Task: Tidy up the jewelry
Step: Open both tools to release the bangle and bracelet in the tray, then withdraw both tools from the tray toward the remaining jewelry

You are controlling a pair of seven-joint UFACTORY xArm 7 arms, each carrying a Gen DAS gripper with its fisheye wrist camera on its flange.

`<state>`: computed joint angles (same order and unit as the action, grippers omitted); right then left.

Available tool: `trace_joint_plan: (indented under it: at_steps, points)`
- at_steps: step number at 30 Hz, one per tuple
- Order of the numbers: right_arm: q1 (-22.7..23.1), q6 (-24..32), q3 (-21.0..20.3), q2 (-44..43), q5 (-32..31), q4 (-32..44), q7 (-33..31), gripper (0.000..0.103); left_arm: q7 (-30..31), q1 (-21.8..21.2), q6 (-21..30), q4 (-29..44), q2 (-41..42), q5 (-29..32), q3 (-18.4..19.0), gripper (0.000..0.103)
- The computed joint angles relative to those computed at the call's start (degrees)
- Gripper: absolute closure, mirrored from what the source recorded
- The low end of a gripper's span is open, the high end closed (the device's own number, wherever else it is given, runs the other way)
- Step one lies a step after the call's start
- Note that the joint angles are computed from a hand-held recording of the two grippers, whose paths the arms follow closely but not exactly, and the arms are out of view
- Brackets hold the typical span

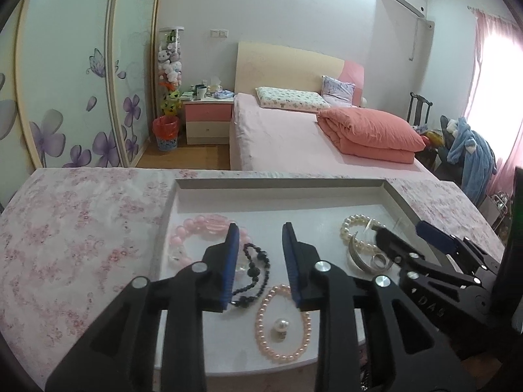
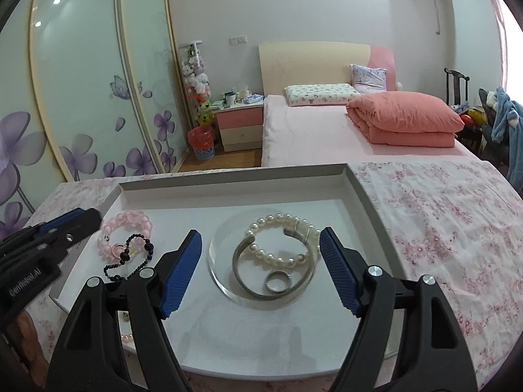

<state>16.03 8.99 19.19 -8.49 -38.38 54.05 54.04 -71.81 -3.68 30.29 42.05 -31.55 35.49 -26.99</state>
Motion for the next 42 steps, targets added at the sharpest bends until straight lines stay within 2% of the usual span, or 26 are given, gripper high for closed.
trace_joint_plan:
  at_steps: [4, 8, 12, 17, 24, 28, 32, 35, 41, 42]
  points:
    - [0.32, -1.50, -1.24, -1.67, 3.92, -1.63, -1.64, 0.028, 0.36, -0.61, 0.92, -1.62, -3.43, -1.45, 1.25, 0.070]
    - [-0.93, -1.88, -0.16, -3.88, 5.74, -3.35, -2.82, 0.028, 1.74, -1.44, 2.09, -2.98, -6.51, -3.97, 1.68, 0.070]
    - [-0.17, -1.86, -0.36, -7.38, 9.96, -6.58, -7.10, 0.032, 3.68, -2.83, 4.00, -4.92, -10.48, -6.74, 1.63, 0.070]
    - [6.13, -0.67, -4.89, -12.01, 20.48, -11.51, -17.03, 0.040, 5.54, -5.01, 6.86, -7.75, -15.63, -10.95, 1.52, 0.066]
    - [17.93, 5.66, -12.43, -16.54, 35.65, -16.58, -31.83, 0.052, 7.75, -8.52, 11.23, -11.86, -21.90, -16.37, 1.21, 0.066]
    - [19.97, 7.95, -12.02, -16.80, 41.10, -17.13, -36.38, 0.052, 8.05, -9.58, 12.88, -13.32, -24.28, -18.37, 1.17, 0.066]
    - [18.73, 9.80, -8.96, -15.70, 43.33, -15.84, -39.15, 0.052, 8.35, -10.05, 13.76, -13.82, -25.55, -19.49, 0.94, 0.066]
    - [16.76, 11.50, -5.92, -14.28, 42.67, -14.54, -39.04, 0.052, 8.68, -10.32, 14.21, -13.99, -26.19, -19.97, 0.75, 0.066]
    - [15.81, 13.19, -4.23, -14.53, 42.32, -14.44, -39.42, 0.052, 8.76, -10.53, 14.93, -14.28, -26.90, -20.82, 0.45, 0.066]
    - [15.47, 13.50, -3.70, -14.58, 41.78, -14.35, -39.14, 0.057, 8.74, -10.58, 14.93, -14.36, -26.92, -20.94, 0.47, 0.066]
